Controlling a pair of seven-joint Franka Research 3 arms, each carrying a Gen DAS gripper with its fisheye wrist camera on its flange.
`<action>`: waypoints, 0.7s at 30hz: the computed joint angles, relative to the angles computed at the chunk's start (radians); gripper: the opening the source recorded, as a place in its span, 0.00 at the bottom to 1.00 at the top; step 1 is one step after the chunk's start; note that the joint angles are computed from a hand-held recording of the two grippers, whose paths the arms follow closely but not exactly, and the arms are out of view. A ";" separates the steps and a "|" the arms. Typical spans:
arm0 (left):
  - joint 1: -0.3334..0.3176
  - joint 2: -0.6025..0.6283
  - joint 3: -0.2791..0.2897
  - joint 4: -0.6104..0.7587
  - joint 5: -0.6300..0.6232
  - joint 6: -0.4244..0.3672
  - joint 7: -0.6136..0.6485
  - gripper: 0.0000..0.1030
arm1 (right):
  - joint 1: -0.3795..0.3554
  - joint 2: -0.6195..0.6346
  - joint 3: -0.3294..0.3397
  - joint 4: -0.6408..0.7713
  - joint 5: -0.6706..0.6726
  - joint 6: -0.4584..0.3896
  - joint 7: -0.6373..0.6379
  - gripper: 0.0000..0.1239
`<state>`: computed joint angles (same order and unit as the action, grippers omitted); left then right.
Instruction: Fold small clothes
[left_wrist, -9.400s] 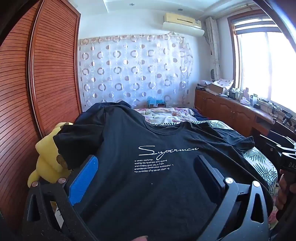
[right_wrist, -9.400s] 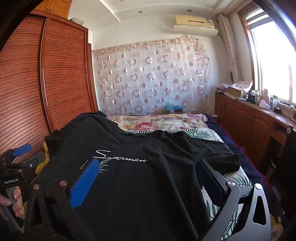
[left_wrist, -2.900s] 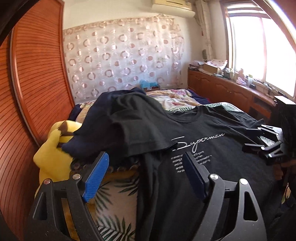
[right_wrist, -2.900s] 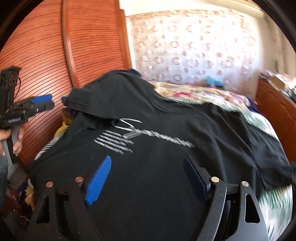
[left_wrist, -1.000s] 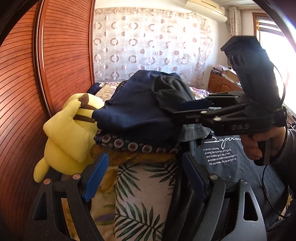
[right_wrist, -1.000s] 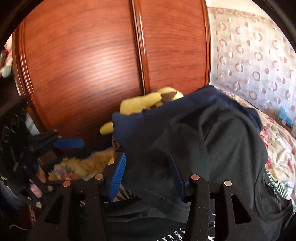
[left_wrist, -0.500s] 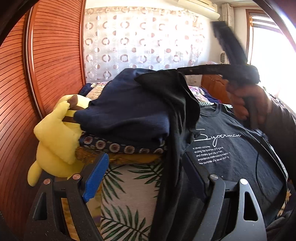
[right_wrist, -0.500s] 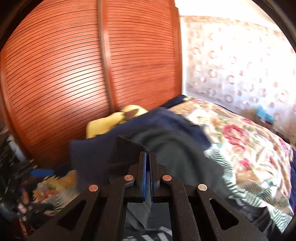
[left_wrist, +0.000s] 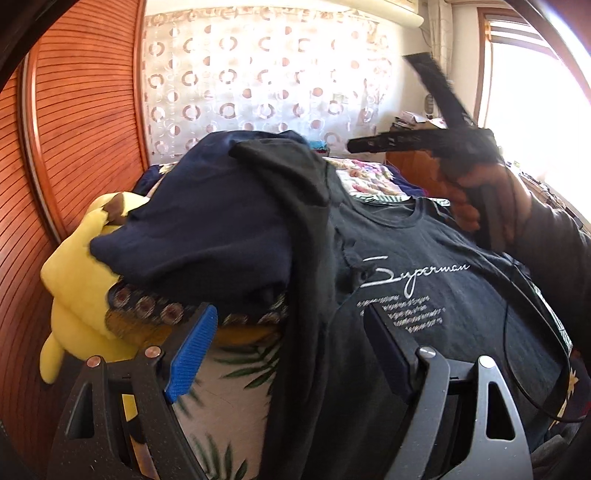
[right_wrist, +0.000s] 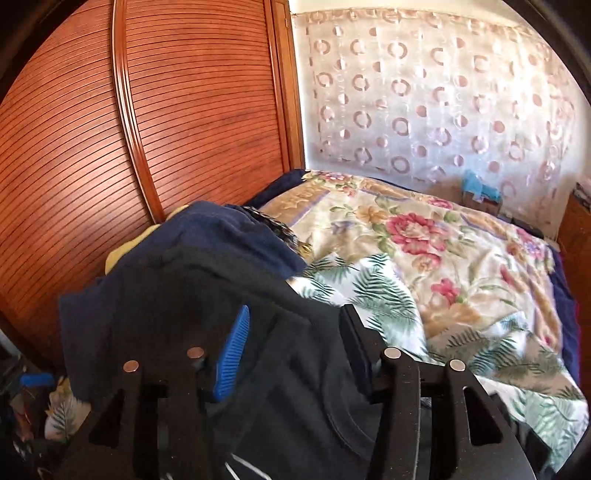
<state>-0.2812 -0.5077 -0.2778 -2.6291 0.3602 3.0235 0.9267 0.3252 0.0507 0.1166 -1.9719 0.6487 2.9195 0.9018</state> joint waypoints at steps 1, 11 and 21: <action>0.001 0.017 -0.003 0.016 0.003 0.005 0.003 0.80 | 0.003 -0.024 0.001 -0.027 -0.007 0.011 0.009 0.43; 0.034 0.236 -0.088 0.228 0.093 0.011 -0.020 0.80 | -0.025 -0.446 -0.050 -0.408 -0.090 0.020 0.104 0.43; -0.093 0.442 -0.055 0.431 0.064 -0.044 0.091 0.80 | -0.283 -0.922 -0.013 -0.752 -0.340 -0.131 0.392 0.43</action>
